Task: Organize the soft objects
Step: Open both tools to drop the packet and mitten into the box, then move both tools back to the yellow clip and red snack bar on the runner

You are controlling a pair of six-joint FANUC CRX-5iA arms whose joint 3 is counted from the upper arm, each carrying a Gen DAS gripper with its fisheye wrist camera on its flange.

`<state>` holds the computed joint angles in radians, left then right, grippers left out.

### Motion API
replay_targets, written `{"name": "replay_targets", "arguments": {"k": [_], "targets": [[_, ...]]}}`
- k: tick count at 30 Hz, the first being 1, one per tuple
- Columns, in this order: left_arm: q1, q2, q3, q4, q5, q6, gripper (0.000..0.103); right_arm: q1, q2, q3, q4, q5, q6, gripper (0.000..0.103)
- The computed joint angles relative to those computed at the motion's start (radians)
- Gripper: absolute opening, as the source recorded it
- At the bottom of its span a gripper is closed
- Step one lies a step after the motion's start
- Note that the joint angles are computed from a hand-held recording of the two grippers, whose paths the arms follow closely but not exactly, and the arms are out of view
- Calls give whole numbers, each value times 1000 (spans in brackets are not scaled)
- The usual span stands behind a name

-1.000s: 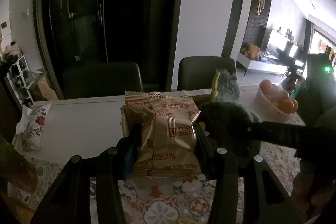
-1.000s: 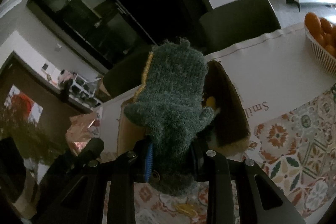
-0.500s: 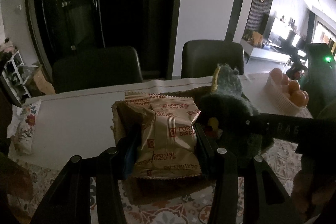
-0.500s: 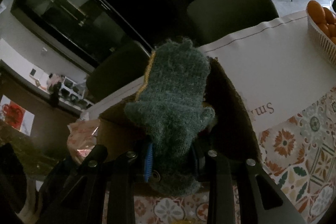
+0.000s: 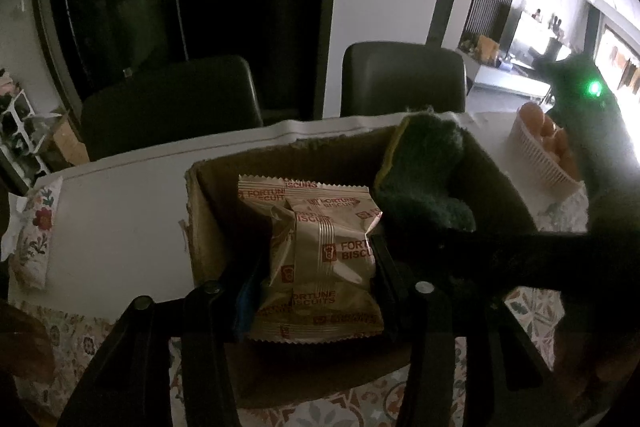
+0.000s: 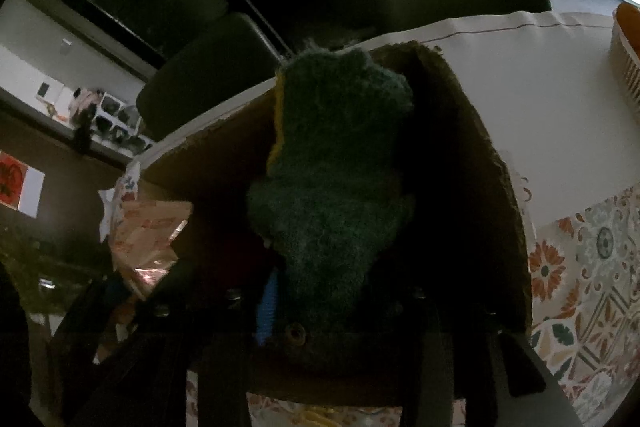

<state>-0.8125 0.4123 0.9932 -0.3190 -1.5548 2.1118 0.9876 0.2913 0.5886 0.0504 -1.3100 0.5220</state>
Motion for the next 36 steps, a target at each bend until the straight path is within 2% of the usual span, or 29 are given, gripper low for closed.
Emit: {"name": "replay_targets", "arguments": {"k": [1,4,7,9,15,20,25,29,36], "targets": [[-2,5,10,-2,-14,0,72,-1,0,3,-6,0,8,56],[-7,-11,-4,-1,4,0,75,5,-6,7,-6,7,19,66],[-21,-16,9,-21,-11,1,80,16,-27,-11,13,18,-6,66],[-44,-12,39,-67,-48,0,81,29,-53,-41,44,31,-30,66],[-109,5,127,-192,-139,6,83,99,-95,-115,264,42,-132,66],[-157,26,201,-293,-212,22,85,105,-84,-90,289,4,-109,65],[-210,23,227,-370,-247,36,87,152,-115,-126,358,-22,-131,65],[-244,16,235,-390,-266,51,87,198,-154,-167,413,-60,-163,65],[-335,-12,219,-463,-294,76,87,304,-237,-269,526,-119,-287,65]]}}
